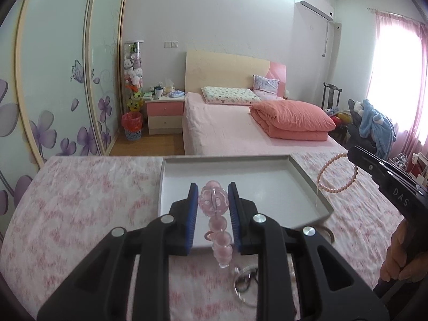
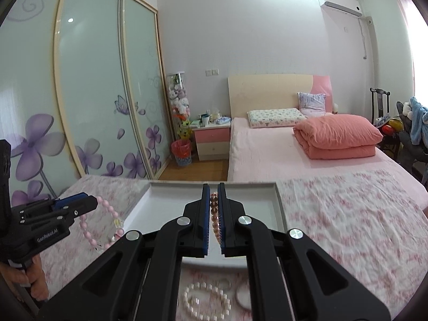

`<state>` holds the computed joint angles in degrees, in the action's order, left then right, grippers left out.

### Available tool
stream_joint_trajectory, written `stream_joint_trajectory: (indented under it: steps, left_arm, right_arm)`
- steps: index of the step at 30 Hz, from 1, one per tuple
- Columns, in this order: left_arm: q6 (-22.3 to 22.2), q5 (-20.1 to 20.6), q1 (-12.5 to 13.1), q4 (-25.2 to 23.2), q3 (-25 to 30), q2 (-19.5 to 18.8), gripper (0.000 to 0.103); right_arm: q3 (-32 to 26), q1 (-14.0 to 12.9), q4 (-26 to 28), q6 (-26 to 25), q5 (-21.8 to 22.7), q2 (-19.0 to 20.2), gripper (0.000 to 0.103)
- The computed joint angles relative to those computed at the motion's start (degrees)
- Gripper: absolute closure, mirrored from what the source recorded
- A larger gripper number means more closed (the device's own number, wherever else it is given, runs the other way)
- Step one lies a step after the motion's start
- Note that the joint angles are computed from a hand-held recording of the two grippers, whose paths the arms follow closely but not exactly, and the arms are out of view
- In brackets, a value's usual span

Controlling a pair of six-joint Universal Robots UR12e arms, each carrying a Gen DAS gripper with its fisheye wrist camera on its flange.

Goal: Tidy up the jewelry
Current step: 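Carry both bracelets over the gray tray with both tools, then open both tools to drop the bracelets into the tray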

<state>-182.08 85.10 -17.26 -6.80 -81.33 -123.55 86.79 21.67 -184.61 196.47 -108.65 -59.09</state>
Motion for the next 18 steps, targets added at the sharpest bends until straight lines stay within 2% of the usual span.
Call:
stream_joint_trajectory:
  steps: [9, 18]
  left_arm:
    - [0.00, 1.38, -0.40, -4.59, 9.05, -5.56, 0.080]
    - [-0.47, 2.69, -0.65, -9.79, 16.02, -10.48, 0.080]
  right_arm:
    - [-5.30, -1.68, 4.59, 1.99, 1.25, 3.76, 0.096]
    - [-8.66, -3.31, 9.97, 5.55, 4.45, 6.32, 0.096]
